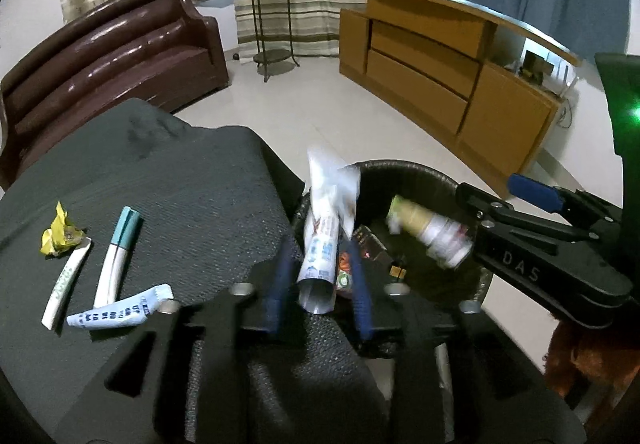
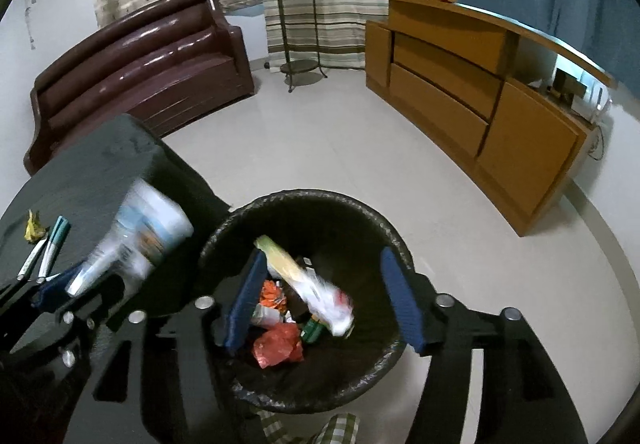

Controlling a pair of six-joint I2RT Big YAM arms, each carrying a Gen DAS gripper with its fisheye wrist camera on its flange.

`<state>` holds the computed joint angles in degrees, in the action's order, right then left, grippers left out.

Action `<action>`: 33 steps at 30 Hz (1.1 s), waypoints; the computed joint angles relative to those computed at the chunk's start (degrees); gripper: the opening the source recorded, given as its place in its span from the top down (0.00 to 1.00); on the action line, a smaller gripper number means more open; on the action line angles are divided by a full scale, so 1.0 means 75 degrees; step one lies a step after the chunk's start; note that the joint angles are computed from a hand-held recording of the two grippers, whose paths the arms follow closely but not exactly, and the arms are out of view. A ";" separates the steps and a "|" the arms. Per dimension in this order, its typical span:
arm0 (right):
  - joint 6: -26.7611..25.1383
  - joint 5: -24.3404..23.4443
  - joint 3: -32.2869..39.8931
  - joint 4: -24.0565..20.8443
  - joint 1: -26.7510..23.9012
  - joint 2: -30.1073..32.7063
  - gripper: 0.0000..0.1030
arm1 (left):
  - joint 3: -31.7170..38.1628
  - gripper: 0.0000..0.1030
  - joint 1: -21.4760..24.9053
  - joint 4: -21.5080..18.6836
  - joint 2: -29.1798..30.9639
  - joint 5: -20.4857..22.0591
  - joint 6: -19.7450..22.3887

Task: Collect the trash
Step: 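Carry the packet and tube over the wastebasket and open both tools to drop them, then move both open tools back over the table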

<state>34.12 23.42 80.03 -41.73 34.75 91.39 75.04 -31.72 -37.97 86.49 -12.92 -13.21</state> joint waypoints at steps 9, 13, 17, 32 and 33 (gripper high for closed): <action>0.0088 0.0152 -0.0150 0.0116 0.0014 -0.0163 0.42 | -0.0054 0.56 0.0052 0.0054 -0.0131 -0.0077 -0.0235; -0.0004 0.0156 -0.0136 0.0177 0.0063 -0.0197 0.42 | -0.0195 0.51 0.0085 0.0100 -0.0338 -0.0138 -0.0298; -0.0139 0.0060 -0.0013 0.0221 0.0180 -0.0171 0.42 | -0.0389 0.46 0.0191 0.0067 -0.0602 -0.0188 -0.0425; -0.0759 -0.0353 0.0704 0.0254 0.0890 0.0292 0.42 | -0.1575 0.43 0.1081 -0.0304 -0.2101 -0.0757 -0.0896; -0.0814 -0.0393 0.0787 0.0241 0.0947 0.0356 0.42 | -0.1645 0.42 0.1138 -0.0322 -0.2182 -0.0795 -0.0906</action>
